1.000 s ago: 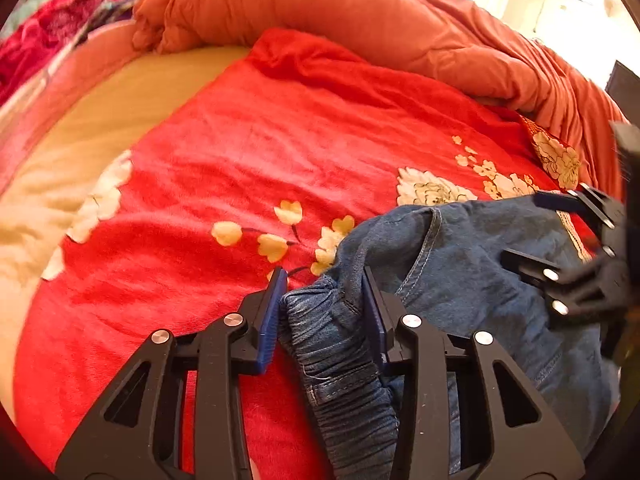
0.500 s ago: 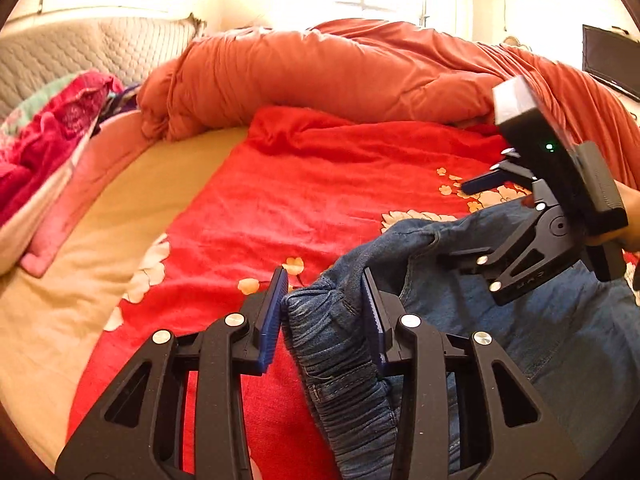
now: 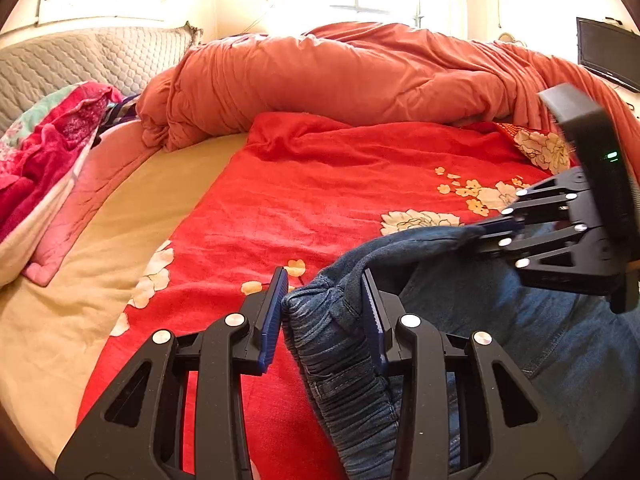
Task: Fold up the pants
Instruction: 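Lift the waistband with both grippers and fold it toward the lace hems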
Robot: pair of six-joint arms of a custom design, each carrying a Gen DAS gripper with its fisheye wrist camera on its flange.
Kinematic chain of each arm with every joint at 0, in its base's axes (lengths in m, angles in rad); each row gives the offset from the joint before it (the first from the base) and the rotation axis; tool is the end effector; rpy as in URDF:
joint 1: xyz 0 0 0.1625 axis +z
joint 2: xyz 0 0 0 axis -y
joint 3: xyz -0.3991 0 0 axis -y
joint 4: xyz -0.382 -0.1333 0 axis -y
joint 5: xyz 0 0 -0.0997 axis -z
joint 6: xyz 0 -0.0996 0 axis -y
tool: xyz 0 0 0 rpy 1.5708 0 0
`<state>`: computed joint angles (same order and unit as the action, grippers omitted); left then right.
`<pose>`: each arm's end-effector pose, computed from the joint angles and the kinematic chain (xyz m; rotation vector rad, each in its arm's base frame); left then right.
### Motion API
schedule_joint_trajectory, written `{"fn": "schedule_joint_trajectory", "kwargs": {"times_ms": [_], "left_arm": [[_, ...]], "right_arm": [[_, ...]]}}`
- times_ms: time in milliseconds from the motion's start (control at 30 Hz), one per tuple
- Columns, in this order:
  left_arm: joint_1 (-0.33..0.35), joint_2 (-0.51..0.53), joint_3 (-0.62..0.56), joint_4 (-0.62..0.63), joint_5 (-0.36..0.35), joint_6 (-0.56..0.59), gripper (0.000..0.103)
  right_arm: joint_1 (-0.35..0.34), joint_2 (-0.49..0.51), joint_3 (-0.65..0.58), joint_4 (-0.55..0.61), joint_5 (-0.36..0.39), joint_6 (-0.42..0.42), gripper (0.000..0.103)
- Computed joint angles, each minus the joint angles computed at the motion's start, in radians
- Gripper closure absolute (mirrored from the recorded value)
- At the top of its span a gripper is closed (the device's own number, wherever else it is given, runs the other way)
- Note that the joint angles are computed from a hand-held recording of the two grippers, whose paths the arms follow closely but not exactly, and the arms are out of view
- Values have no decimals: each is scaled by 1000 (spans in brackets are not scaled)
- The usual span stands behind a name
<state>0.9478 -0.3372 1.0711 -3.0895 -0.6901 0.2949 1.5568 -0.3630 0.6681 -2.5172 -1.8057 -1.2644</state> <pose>-0.2819 -0.7525 0.0643 0.5857 2.1466 -1.0598 0.0979 -0.8767 0.1715 1.4015 -2.1113 0.4967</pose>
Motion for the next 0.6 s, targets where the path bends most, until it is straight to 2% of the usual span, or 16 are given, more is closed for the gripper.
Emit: {"fn": "schedule_joint_trajectory", "kwargs": {"times_ms": [167,300,500,600], "left_arm": [[-21,-6,35,-98,-12,82,74],[-40,-26,83,-124,-13,67,74],[-89,-49,168,-238,23,140,74],[-115,-65,238,-285,45,155,74]], "right_arm": [[-17,-164,268,-149,93,71,91],[-27,-252,405,-210,119,116,91],[-44,-407,656,-315,176,148,91],[-54,-461,737,-341,201,157,91]]}}
